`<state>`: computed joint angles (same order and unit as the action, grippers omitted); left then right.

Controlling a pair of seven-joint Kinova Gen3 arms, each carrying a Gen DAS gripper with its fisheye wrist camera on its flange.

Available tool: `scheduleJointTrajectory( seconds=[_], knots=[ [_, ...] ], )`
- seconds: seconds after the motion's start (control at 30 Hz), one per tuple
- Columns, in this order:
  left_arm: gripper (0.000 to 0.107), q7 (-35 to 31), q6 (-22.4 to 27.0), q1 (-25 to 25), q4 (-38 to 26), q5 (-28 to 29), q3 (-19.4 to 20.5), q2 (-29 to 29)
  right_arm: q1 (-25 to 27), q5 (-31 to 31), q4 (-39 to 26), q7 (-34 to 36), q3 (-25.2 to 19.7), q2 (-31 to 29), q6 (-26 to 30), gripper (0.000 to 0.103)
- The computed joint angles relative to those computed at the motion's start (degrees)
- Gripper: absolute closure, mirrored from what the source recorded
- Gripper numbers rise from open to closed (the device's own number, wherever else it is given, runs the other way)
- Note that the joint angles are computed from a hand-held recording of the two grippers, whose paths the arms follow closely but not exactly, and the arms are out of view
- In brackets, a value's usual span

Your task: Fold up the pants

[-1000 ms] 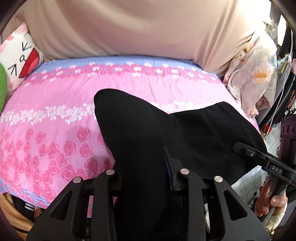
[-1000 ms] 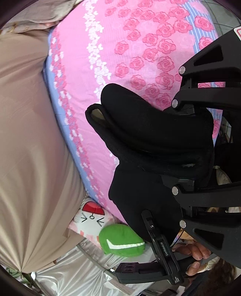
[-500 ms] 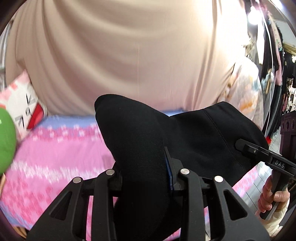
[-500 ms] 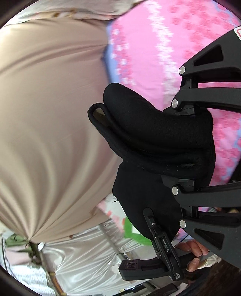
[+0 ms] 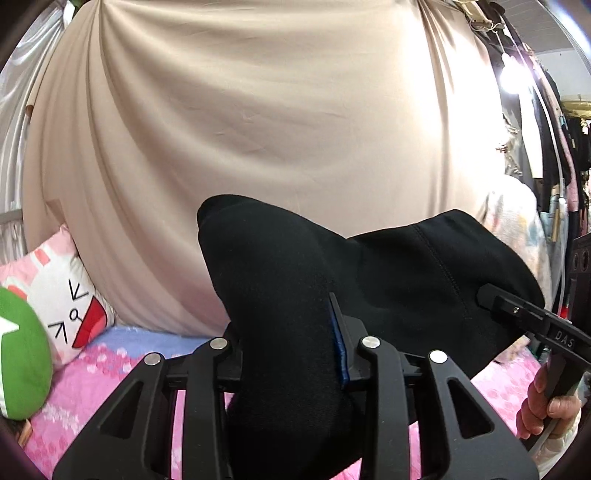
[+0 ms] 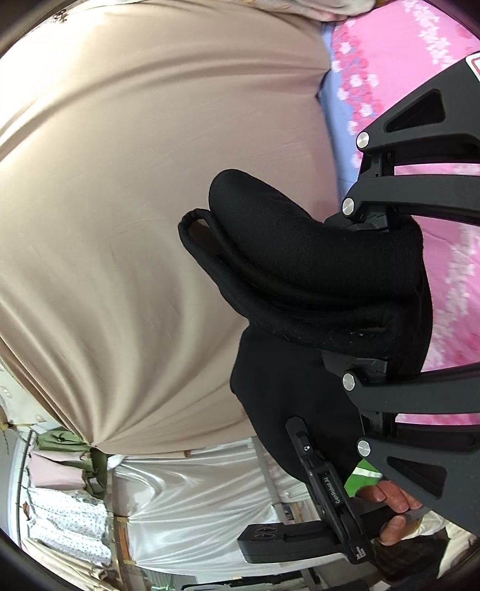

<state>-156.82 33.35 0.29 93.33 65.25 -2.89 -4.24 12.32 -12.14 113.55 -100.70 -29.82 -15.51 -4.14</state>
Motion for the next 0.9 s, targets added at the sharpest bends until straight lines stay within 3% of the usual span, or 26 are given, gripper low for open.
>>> scheduleJointTrajectory(
  seconds=[0.13, 0.2, 0.3, 0.4, 0.47, 0.53, 0.63, 0.73, 0.83, 0.9],
  knots=[
    [0.075, 0.61, -6.15, 1.56, -3.00, -0.92, 2.37, 4.45, -2.73, 0.63, -2.08, 0.90, 3.02, 6.08, -4.42, 0.063],
    [0.075, 0.47, -8.10, 1.76, -4.53, -0.85, 3.80, 7.07, -3.90, 4.69, -2.89, -2.49, 5.13, 9.75, -7.04, 0.063],
    [0.074, -0.86, -12.63, 1.48, -6.85, -0.26, 7.24, 12.01, -9.27, 11.68, -3.32, -9.15, 12.34, 14.72, -11.42, 0.063],
    [0.074, 2.92, -16.50, 2.37, -10.29, -5.54, 9.58, 17.65, -11.90, 17.83, -3.81, -15.06, 17.65, 20.00, -16.04, 0.063],
    [0.074, 7.39, -17.24, 5.83, -13.28, -10.20, 7.04, 21.51, -10.33, 21.66, -5.10, -19.72, 18.07, 24.00, -17.24, 0.063],
    [0.074, 12.05, -15.85, 9.77, -16.71, -14.33, 2.89, 25.28, -9.91, 24.61, -7.16, -23.59, 18.75, 27.45, -16.84, 0.063],
    [0.074, 19.03, -15.51, 12.50, -20.80, -20.80, 0.73, 30.50, -10.40, 26.63, -9.34, -26.27, 20.40, 31.80, -16.24, 0.063],
    [0.074, 25.91, -13.97, 13.76, -24.83, -27.23, -0.41, 35.63, -8.47, 29.61, -12.60, -29.48, 19.06, 37.20, -14.30, 0.063],
    [0.074, 32.90, -7.35, 16.18, -31.22, -31.17, -5.01, 41.85, -6.08, 30.96, -16.03, -30.44, 16.32, 42.62, -10.70, 0.063],
    [0.074, 37.56, -2.69, 16.21, -35.57, -34.44, -5.93, 46.50, -4.31, 32.32, -18.90, -31.01, 13.90, 46.42, -6.32, 0.063]
  ],
)
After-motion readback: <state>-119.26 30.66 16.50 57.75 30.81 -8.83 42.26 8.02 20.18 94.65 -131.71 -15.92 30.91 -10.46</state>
